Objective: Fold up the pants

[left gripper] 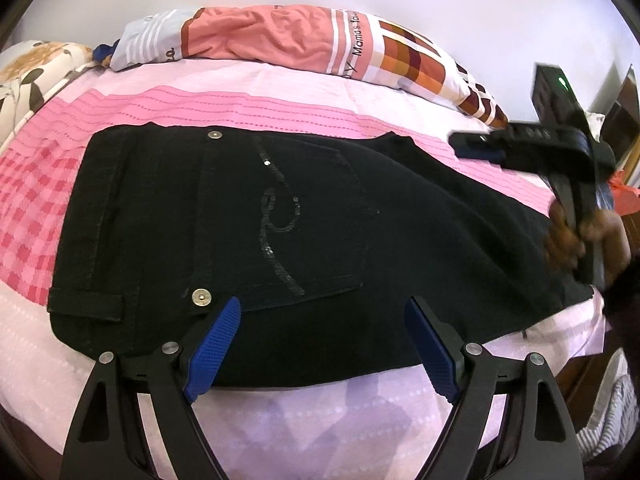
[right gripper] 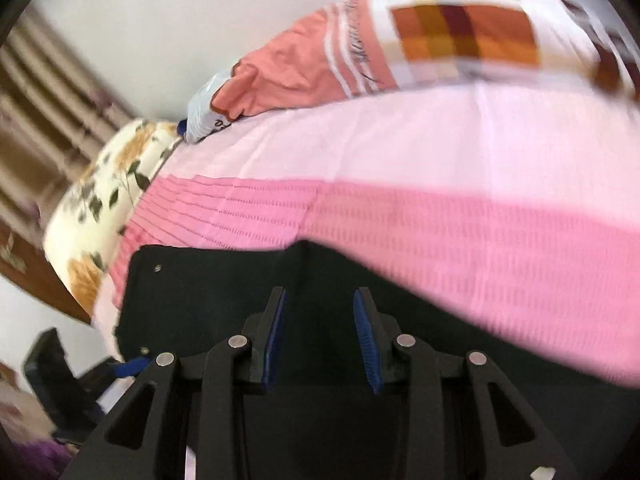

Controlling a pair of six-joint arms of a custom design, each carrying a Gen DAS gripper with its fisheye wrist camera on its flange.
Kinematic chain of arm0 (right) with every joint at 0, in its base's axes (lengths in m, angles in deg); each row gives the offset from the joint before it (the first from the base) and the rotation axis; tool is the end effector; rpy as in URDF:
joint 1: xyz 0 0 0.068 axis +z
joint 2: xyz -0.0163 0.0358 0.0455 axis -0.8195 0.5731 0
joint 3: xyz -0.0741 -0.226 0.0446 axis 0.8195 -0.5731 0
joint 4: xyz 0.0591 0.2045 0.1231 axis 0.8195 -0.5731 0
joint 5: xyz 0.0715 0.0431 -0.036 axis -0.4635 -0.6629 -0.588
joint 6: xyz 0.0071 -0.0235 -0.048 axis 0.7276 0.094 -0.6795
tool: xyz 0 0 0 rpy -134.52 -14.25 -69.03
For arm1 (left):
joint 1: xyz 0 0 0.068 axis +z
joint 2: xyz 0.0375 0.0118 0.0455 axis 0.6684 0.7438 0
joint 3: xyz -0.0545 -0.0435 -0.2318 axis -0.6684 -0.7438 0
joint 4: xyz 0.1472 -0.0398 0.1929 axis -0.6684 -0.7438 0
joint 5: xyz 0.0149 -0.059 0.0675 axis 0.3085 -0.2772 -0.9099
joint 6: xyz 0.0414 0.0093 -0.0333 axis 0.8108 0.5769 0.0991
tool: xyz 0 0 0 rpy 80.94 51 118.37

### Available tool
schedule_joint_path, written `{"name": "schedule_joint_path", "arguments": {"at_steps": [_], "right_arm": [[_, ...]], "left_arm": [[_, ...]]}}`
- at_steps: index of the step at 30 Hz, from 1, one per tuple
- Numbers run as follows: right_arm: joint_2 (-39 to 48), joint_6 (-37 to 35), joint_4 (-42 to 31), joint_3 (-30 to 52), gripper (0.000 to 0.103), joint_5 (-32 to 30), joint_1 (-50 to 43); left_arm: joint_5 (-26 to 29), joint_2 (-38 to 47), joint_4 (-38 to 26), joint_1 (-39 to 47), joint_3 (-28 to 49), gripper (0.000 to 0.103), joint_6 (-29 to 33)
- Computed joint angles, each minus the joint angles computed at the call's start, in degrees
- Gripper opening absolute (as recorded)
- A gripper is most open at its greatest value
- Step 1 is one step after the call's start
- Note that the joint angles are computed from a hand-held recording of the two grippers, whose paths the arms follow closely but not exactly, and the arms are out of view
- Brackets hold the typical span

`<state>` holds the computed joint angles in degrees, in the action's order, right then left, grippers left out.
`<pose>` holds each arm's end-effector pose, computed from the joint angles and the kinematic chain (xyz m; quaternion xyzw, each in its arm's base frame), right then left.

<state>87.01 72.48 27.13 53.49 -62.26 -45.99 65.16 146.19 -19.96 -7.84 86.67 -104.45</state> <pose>0.3335 0.0707 0.2433 -0.1417 0.9266 0.2634 0.2281 0.1332 -0.1471 0.2038 0.0362 0.9490 -0.1512 0.2743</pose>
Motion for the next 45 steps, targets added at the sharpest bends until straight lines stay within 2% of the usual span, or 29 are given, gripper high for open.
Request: {"name": "schedule_joint_path", "arguments": {"at_steps": [3, 7, 9, 12, 15, 20, 23, 24, 26, 29, 34, 37, 42, 45], "right_arm": [[7.9, -4.4, -5.2, 9.0, 0.033, 2.6, 1.9], [14.8, -8.2, -9.0, 15.5, 0.033, 2.6, 3.0], [18.8, -10.4, -12.5, 19.9, 0.033, 0.4, 3.4], [20.8, -14.5, -16.2, 23.7, 0.028, -0.8, 4.9], [19.1, -18.0, -16.9, 23.9, 0.026, 2.4, 6.1], [24.5, -17.4, -20.6, 29.2, 0.026, 0.4, 5.3], [24.6, -15.4, -18.4, 28.7, 0.022, -0.8, 5.6], [22.7, -14.5, -15.5, 26.0, 0.014, -0.5, 6.0], [19.6, -13.6, -11.1, 21.5, 0.012, 2.0, 7.2], [16.1, -11.1, -5.7, 16.2, 0.009, 4.2, 7.8], [16.4, -4.6, 0.1, 14.8, 0.007, 5.1, 7.2], [18.1, -1.7, 2.2, 15.5, 0.007, 4.9, 6.9], [20.6, -2.1, 2.1, 18.1, 0.008, 3.5, 6.3], [17.5, 1.1, 5.9, 14.5, 0.009, 2.3, 4.0]], "left_arm": [[0.1, -0.3, -0.5, 0.6, 0.1, 0.084, 0.0], [0.7, -1.2, -0.5, 2.0, -0.3, 0.084, 0.1], [1.6, -1.5, -0.2, 2.7, -0.6, 0.084, 0.2], [1.4, -1.1, -0.6, 2.6, -0.2, 0.084, 0.2], [0.9, -0.1, -1.0, 2.1, 0.5, 0.084, 0.6], [0.8, 0.2, -0.2, 2.2, 0.3, 0.084, 0.2], [-0.8, -0.1, 0.3, 1.4, 0.0, 0.084, -0.6], [-3.0, -0.4, -0.4, 0.6, 0.0, 0.084, -1.0], [-9.2, -1.4, -2.1, -1.2, 0.5, 0.084, -1.9], [-13.4, -4.7, -2.3, 0.1, -1.6, 0.084, -2.5], [-7.4, -8.4, 0.5, 9.1, -6.7, 0.084, -0.7], [-8.7, -8.0, 0.5, 8.0, -6.8, 0.084, -0.1], [-12.0, -3.8, 0.3, 5.2, -5.3, 0.085, 1.1], [-11.0, -4.8, -0.7, 5.9, -4.9, 0.085, 1.0]]}}
